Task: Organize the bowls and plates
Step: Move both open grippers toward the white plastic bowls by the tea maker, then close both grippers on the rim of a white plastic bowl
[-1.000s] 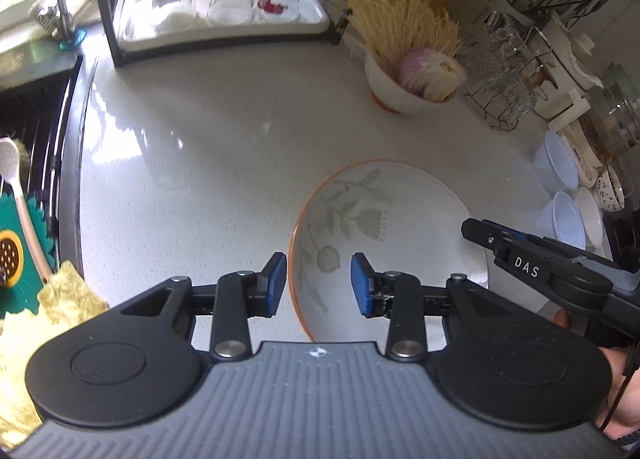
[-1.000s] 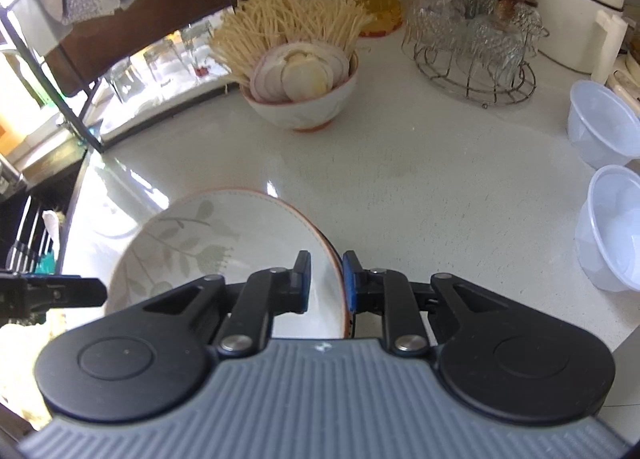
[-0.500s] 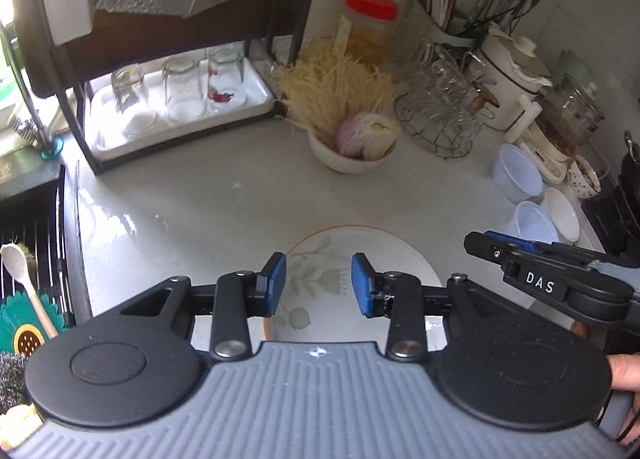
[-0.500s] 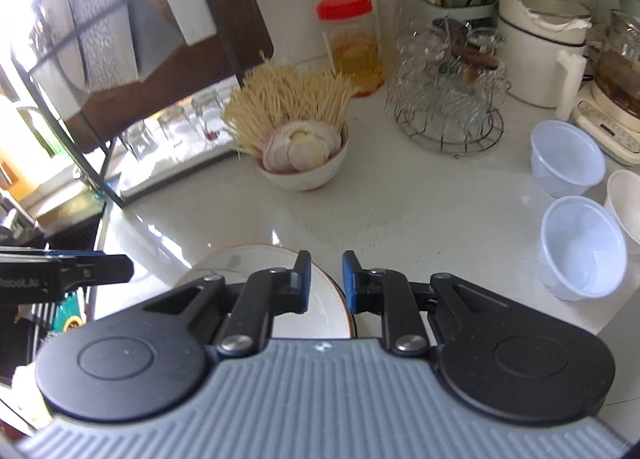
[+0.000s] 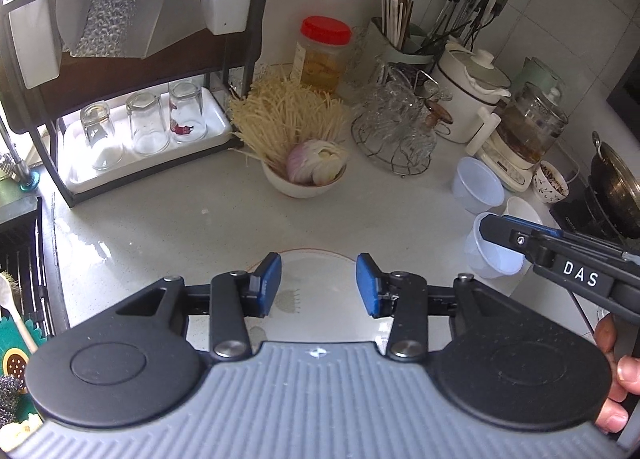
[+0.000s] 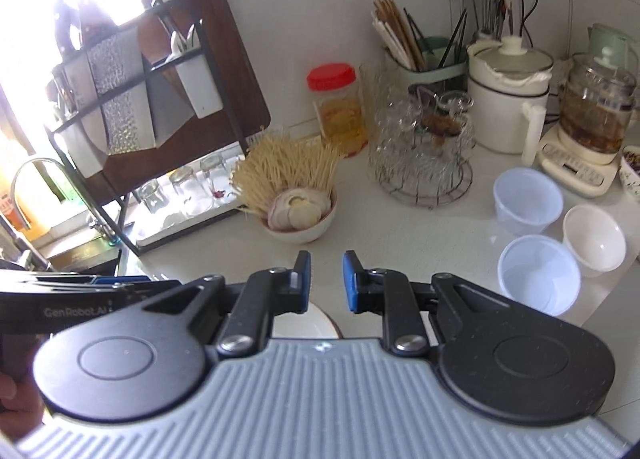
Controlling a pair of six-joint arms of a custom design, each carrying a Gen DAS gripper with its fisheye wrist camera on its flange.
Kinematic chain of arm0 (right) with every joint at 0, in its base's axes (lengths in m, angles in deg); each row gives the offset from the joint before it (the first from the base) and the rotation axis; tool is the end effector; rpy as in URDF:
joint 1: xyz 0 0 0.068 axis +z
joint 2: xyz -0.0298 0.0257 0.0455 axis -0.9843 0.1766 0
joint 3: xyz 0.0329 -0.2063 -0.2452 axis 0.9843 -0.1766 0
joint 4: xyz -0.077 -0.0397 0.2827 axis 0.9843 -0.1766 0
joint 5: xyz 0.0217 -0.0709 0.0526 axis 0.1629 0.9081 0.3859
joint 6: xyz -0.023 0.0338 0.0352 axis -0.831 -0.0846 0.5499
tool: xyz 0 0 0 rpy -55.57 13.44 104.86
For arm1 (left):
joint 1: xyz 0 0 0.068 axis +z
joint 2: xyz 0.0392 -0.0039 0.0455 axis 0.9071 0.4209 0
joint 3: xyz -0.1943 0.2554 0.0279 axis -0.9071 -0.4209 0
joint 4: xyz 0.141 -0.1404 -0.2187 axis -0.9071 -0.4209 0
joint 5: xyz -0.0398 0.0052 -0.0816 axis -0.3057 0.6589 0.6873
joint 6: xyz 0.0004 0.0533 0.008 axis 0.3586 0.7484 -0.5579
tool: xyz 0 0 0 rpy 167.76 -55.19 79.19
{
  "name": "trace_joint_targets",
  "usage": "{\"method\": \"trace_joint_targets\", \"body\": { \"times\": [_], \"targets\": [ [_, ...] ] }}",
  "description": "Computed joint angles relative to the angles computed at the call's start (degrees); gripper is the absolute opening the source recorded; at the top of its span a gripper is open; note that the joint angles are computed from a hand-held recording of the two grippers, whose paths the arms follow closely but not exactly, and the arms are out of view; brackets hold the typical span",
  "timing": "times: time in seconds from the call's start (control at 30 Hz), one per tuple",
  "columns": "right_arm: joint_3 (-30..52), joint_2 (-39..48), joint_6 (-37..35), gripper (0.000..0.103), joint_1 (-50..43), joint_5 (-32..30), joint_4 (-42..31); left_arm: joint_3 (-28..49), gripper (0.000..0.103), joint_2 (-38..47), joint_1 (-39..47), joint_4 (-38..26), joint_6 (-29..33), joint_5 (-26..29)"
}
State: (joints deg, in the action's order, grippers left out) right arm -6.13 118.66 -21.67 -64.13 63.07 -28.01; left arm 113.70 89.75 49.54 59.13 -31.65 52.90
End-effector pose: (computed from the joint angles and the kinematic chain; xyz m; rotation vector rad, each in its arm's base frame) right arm 0.2376 0.0606 0.2159 0.2132 2.2538 0.1591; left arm 0.3594 -0.1084 0.2193 0.3086 2.4500 -0.4439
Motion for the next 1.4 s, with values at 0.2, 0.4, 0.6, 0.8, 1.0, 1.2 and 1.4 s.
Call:
{"method": "trace_joint_targets", "body": {
  "times": [0.2,0.4,0.6,0.8,1.0,1.2,1.4],
  "targets": [
    [-0.7,-1.5,-2.9,0.021,-4.6,-2.8,-0.5,0.9,0.051,0.9,-2.9,0.8,-2.9,-2.6],
    [-2.2,-2.1,-9.9,0.030,-14.3,-9.7,0.4,3.2,0.056,3.5,-8.4,1.7,-7.8,-6.9],
    [-2.7,-2.1,-17.2,0.072,-30.3,-22.6,0.2,7.9,0.057,7.4,-15.2,0.1,-14.2,-11.9],
    [-1.0,2.9,-22.6,0.082,-44.0,-31.0,-0.5,14.7,0.062,13.5,-20.1,-1.1,-17.4,-13.0],
    [1.4,12.7,-27.4,0.093,-52.3,-33.2,-0.2,22.5,0.064,21.4,-23.2,-2.6,-20.8,-11.4],
    [4.3,22.4,-28.8,0.093,-59.9,-36.6,-0.7,30.9,0.064,29.2,-25.4,-5.6,-20.6,-10.8],
    [7.4,29.7,-26.7,0.092,-65.1,-40.0,-0.3,39.1,0.064,36.8,-26.5,-8.4,-22.5,-9.1]
  ]
}}
